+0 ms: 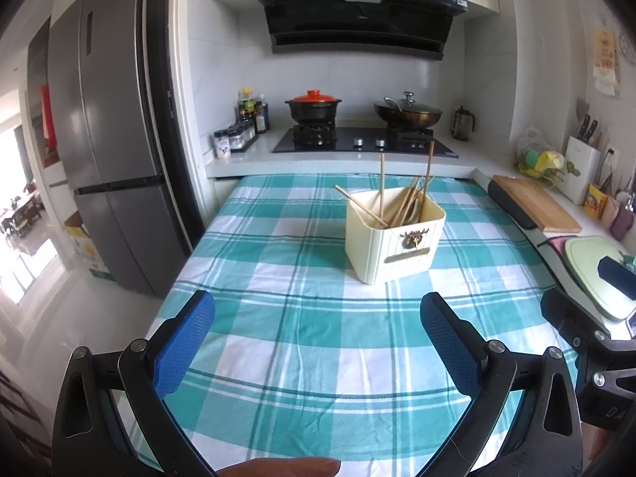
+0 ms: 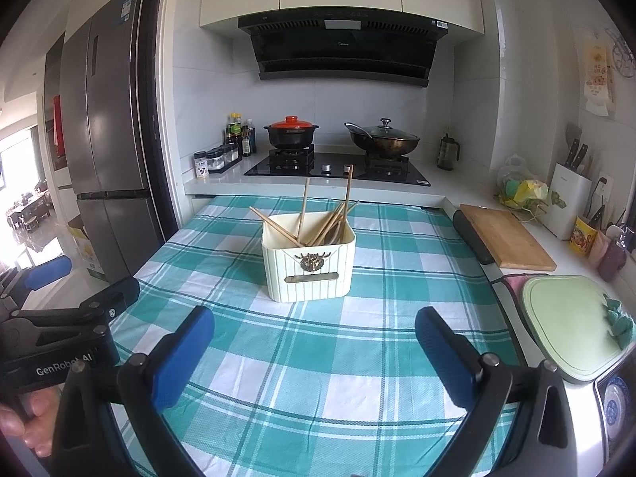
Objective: Organize utensils
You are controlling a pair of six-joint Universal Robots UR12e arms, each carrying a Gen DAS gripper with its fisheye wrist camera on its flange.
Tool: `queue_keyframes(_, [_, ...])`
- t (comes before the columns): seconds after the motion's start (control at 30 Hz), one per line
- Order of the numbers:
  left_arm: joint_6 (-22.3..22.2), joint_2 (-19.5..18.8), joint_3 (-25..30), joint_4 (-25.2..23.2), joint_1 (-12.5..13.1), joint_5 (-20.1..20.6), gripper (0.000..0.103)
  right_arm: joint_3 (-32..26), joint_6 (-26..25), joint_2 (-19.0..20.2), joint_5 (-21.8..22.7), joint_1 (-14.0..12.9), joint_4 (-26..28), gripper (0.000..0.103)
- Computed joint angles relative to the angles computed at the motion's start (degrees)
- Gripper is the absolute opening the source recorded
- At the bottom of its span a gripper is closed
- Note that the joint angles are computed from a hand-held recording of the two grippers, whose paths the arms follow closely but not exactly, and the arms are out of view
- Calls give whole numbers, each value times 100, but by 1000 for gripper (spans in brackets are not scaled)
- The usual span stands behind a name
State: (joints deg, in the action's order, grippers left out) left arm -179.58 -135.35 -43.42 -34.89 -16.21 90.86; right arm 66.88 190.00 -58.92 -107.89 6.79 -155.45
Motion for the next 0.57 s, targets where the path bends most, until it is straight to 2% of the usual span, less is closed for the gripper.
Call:
queue_keyframes(0.33, [13,18,-15,14,-11,0,103,-8,-6,-18,-78,8,25,103])
queue_keyframes(0.43, [-106,38,-42,26,-3,-7,103,0,-11,-24,-105,3,26,103])
queue_keyframes(0.57, [-170,37,-9,-82,26,-213,103,9,13,-31,-75,-10,42,103])
